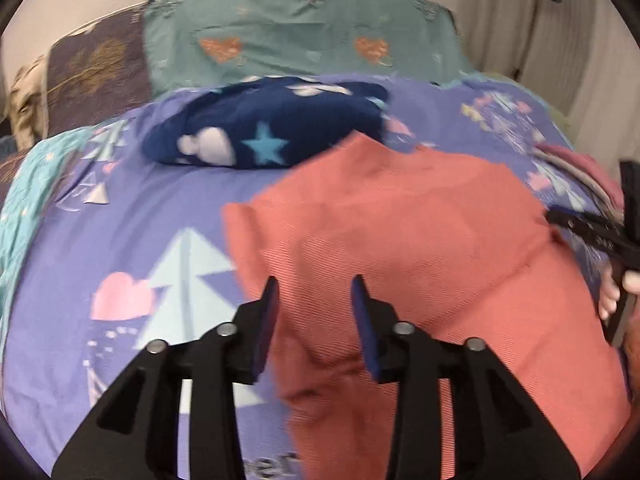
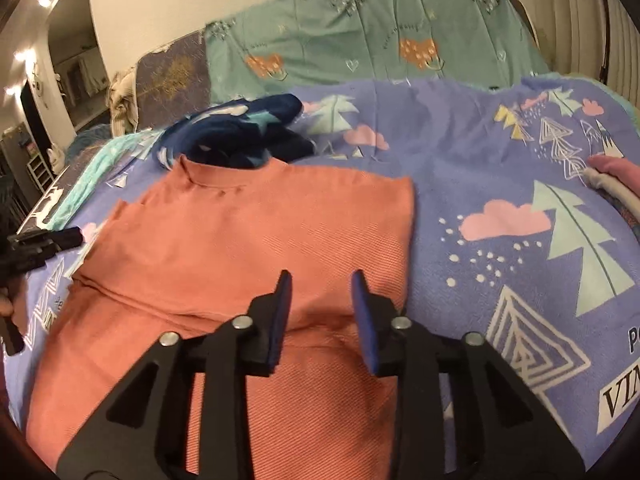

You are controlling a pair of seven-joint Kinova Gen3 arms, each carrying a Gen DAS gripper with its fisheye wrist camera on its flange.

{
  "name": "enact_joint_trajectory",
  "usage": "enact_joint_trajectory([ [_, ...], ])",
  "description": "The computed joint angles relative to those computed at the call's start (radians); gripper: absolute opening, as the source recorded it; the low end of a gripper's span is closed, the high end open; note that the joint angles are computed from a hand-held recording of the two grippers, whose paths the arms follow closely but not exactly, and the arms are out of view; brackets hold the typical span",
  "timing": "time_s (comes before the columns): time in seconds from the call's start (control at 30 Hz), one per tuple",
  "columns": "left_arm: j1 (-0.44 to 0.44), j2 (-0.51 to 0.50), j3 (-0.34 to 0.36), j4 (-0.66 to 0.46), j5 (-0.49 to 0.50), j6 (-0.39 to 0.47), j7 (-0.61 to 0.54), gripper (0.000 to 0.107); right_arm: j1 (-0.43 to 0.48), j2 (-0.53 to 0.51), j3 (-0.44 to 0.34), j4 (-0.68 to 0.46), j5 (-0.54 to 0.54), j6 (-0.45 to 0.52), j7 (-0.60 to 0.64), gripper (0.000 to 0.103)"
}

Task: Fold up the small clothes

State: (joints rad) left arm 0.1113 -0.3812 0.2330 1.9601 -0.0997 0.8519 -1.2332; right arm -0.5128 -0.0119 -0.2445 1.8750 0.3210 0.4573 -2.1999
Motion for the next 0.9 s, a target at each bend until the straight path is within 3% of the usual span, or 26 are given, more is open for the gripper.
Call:
enact_joint_trajectory([
  [0.1, -0.056, 0.078, 0.138, 0.016, -0.109, 0.033, 0.082, 0.042, -0.040, 0.056, 0.005, -0.034, 0.064, 0.113, -0.062, 0.028],
  [0.17, -0.068, 0.055, 0.173, 0.043, -0.153, 0.003, 0.163, 0.041, -0.036, 0.040, 0.004, -0.043, 0.043, 0.138, -0.067, 0.028],
  [0.33, 0.016, -0.087, 0.087, 0.074, -0.102, 0.030, 0.217, 0.042, -0.005, -0.087, 0.005, 0.035, -0.058, 0.146, -0.018, 0.032],
  [0.43, 0.049, -0.189, 0.050, 0.104, -0.024, 0.076, 0.186, 0.046, -0.074, -0.184, 0.123, 0.128, -0.180, 0.133, 0.048, 0.032],
  [0.5, 0.071, -0.233, 0.023, 0.124, 0.038, 0.115, 0.160, 0.046, -0.072, -0.232, 0.154, 0.173, -0.261, 0.139, 0.094, 0.032],
  [0.6, 0.064, -0.291, 0.025, 0.154, 0.103, 0.162, 0.151, 0.046, 0.026, -0.287, 0.095, 0.226, -0.373, 0.150, 0.177, 0.032],
  [0.7, 0.045, -0.359, 0.036, 0.189, 0.156, 0.175, 0.162, 0.046, 0.069, -0.334, 0.051, 0.266, -0.410, 0.149, 0.200, 0.032],
  [0.9, 0.033, -0.460, 0.054, 0.206, 0.240, 0.231, 0.172, 0.047, 0.076, -0.401, 0.057, 0.314, -0.491, 0.159, 0.244, 0.033],
])
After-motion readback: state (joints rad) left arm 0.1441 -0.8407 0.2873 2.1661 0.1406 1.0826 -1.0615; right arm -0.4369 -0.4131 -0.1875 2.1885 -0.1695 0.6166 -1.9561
